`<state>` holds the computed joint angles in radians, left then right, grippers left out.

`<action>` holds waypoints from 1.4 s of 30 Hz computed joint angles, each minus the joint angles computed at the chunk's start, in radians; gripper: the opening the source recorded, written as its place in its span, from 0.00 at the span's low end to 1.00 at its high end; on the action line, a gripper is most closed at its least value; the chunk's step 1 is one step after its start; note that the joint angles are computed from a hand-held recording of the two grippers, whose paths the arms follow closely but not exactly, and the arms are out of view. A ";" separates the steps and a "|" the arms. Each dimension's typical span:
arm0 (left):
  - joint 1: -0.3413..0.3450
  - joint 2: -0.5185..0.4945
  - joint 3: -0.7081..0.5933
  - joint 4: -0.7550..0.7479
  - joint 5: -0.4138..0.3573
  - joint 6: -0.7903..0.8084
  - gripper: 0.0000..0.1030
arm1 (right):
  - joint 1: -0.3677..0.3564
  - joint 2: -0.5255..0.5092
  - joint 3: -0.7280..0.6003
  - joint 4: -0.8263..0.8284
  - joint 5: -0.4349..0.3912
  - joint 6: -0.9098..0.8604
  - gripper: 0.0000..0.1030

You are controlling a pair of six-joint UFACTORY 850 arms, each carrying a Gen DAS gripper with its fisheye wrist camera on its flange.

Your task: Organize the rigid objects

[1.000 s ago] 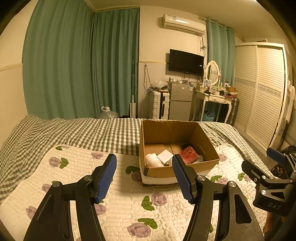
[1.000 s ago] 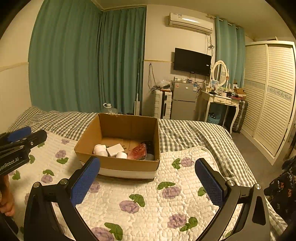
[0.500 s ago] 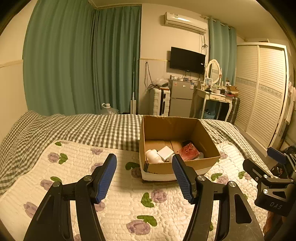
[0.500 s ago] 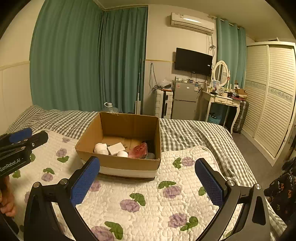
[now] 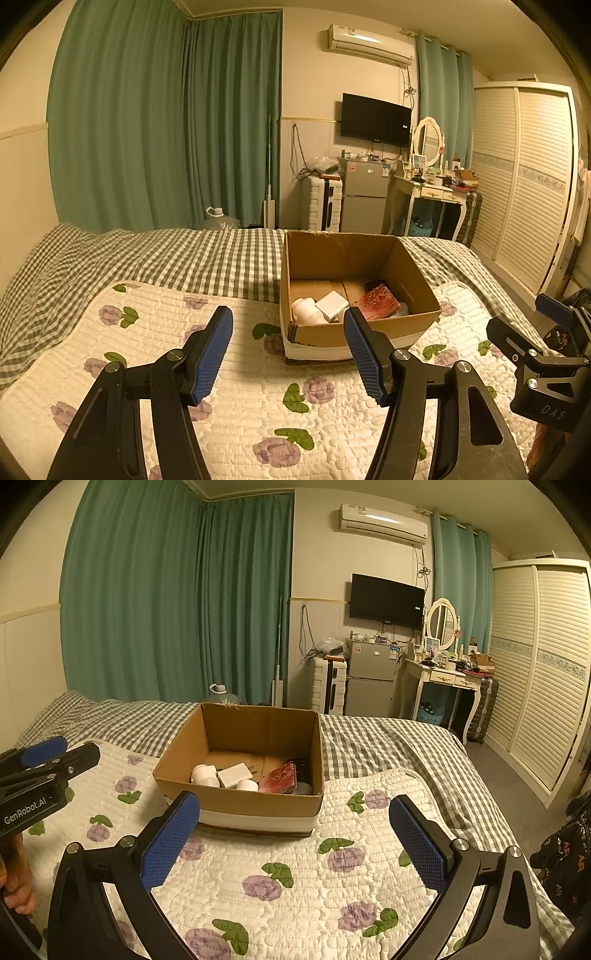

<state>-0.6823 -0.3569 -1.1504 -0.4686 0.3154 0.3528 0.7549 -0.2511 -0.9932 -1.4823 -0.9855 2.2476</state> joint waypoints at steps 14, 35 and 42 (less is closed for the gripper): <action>-0.005 0.001 -0.004 -0.086 -0.004 0.084 0.63 | 0.000 0.002 0.002 0.001 0.001 -0.001 1.00; -0.011 -0.001 -0.003 -0.132 0.001 0.132 0.63 | 0.000 0.004 0.005 0.000 0.000 0.001 1.00; -0.013 -0.001 -0.001 -0.131 0.006 0.140 0.63 | 0.000 0.005 0.006 -0.001 0.001 0.002 1.00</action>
